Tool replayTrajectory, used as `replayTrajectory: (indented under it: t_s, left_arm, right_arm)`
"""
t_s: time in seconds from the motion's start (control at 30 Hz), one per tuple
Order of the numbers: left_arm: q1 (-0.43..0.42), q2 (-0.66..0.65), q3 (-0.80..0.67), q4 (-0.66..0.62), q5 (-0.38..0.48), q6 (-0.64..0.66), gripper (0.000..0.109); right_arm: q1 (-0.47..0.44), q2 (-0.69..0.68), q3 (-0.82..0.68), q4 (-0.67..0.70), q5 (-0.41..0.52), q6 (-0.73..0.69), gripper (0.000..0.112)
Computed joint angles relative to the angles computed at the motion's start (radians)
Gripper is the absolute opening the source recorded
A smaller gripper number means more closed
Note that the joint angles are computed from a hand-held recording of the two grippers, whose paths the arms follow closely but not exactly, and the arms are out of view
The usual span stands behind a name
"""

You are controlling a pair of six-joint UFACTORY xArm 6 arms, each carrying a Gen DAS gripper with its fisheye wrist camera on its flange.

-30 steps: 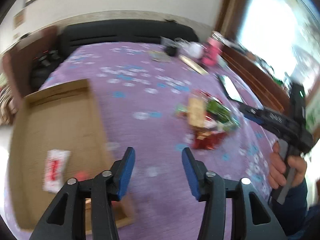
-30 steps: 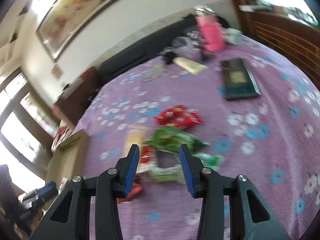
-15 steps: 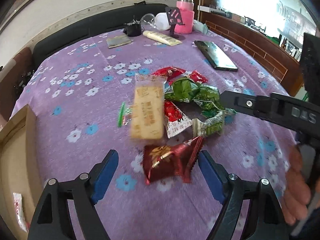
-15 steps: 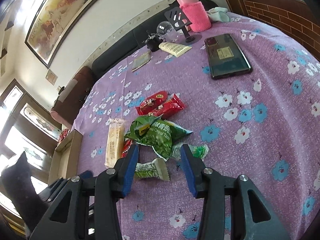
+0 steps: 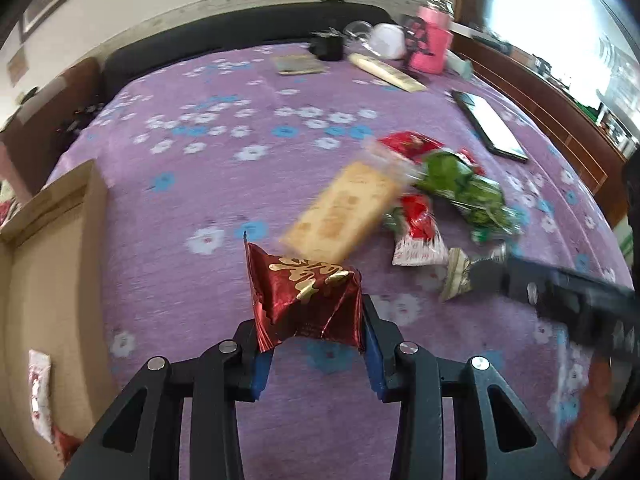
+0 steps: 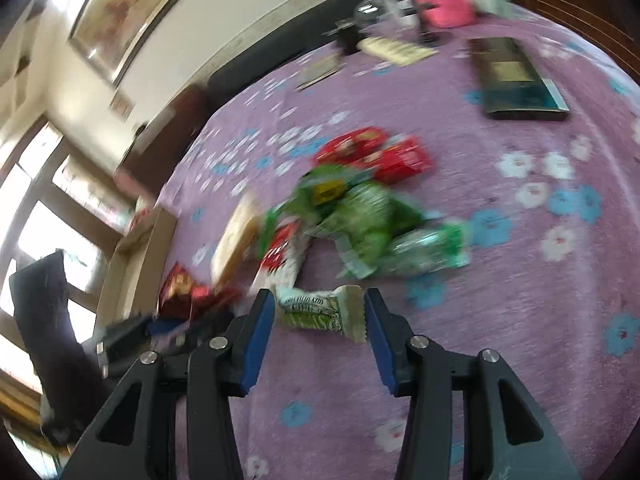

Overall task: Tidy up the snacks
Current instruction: 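Grasp a red foil packet with the left tool while the right tool grasps a green packet, then lift the red packet with the left tool while the right tool lifts the green packet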

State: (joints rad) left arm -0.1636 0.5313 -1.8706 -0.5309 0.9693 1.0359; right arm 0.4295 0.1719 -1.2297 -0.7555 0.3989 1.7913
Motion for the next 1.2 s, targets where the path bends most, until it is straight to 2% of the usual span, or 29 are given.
replayTrajectory:
  t_s: [0.1, 0.17, 0.3, 0.33, 0.4, 0.57, 0.67, 0.8, 1.0, 1.2]
  left_arm:
    - [0.013, 0.021, -0.028, -0.001, -0.002, -0.011, 0.041]
    - [0.020, 0.037, -0.050, -0.005, 0.006, -0.017, 0.041]
    - [0.025, 0.065, -0.092, -0.012, 0.029, -0.037, 0.041]
    - [0.025, 0.061, -0.084, -0.017, 0.021, -0.031, 0.041]
    - [0.025, 0.057, -0.079, -0.026, 0.014, -0.025, 0.041]
    - [0.031, 0.076, -0.107, -0.029, 0.015, -0.046, 0.041]
    - [0.028, 0.077, -0.106, -0.025, 0.008, -0.046, 0.041]
    - [0.021, 0.075, -0.095, -0.009, -0.007, -0.049, 0.041]
    - [0.011, 0.051, -0.047, -0.008, -0.058, -0.023, 0.032]
    - [0.034, 0.030, -0.043, -0.133, -0.041, 0.036, 0.031]
  right_arm:
    - [0.032, 0.026, -0.040, 0.136, -0.025, -0.213, 0.045]
    - [0.051, 0.019, -0.052, 0.176, -0.020, -0.299, 0.045]
    - [0.094, 0.020, -0.138, 0.129, 0.211, -0.363, 0.046]
    - [0.095, 0.034, -0.164, 0.144, 0.246, -0.396, 0.046]
    - [0.086, 0.056, -0.188, 0.192, 0.252, -0.460, 0.046]
    - [0.098, 0.177, -0.345, 0.258, 0.430, -0.564, 0.045]
    - [0.105, 0.193, -0.364, 0.227, 0.474, -0.542, 0.042]
    - [0.101, 0.172, -0.337, 0.217, 0.470, -0.516, 0.018]
    - [0.110, 0.167, -0.354, 0.156, 0.470, -0.436, 0.016]
    - [0.141, 0.170, -0.396, -0.074, 0.533, -0.221, 0.016]
